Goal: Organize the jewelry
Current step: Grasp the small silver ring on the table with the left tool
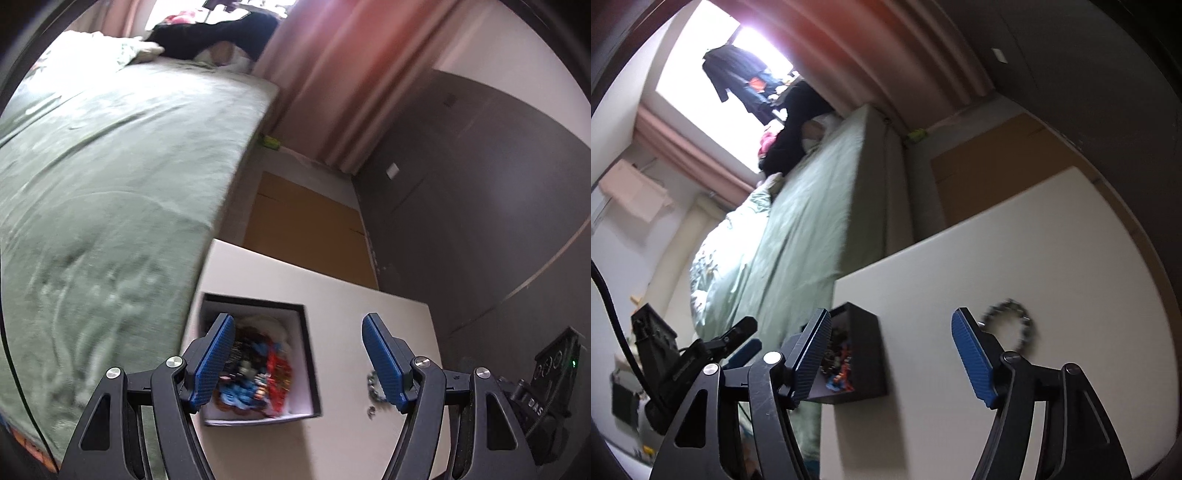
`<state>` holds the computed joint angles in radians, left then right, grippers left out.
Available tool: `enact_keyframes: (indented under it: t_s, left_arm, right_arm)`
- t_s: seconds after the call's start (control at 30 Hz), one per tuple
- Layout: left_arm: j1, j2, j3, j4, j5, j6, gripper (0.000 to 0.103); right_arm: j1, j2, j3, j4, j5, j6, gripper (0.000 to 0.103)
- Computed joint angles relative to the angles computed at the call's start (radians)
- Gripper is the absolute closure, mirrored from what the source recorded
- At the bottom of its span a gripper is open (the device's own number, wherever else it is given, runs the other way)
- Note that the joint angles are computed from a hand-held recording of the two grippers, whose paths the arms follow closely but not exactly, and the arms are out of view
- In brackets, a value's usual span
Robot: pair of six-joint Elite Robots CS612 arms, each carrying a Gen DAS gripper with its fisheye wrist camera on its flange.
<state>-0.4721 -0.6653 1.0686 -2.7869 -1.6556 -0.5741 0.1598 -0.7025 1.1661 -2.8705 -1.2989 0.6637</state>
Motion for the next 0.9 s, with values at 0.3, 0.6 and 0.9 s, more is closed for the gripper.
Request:
enact_keyframes:
  t_s: [0.3, 0.6, 0.9]
  left_arm:
    - [-0.047, 0.021, -0.038, 0.084, 0.002, 0.121, 0.031]
    - [-0.087, 0.047, -0.073, 0.175, 0.016, 0.195, 0.038]
    - [-0.128, 0.080, -0.113, 0.282, 0.074, 0.285, 0.053]
  right_arm:
    - [-0.036, -0.041, 0.073, 0.101, -0.031, 0.105, 0.035]
    - [-0.049, -0.074, 0.116, 0.158, -0.068, 0.077, 0.035]
    - [-0.067, -0.090, 0.148, 0.184, -0.040, 0.083, 0.035]
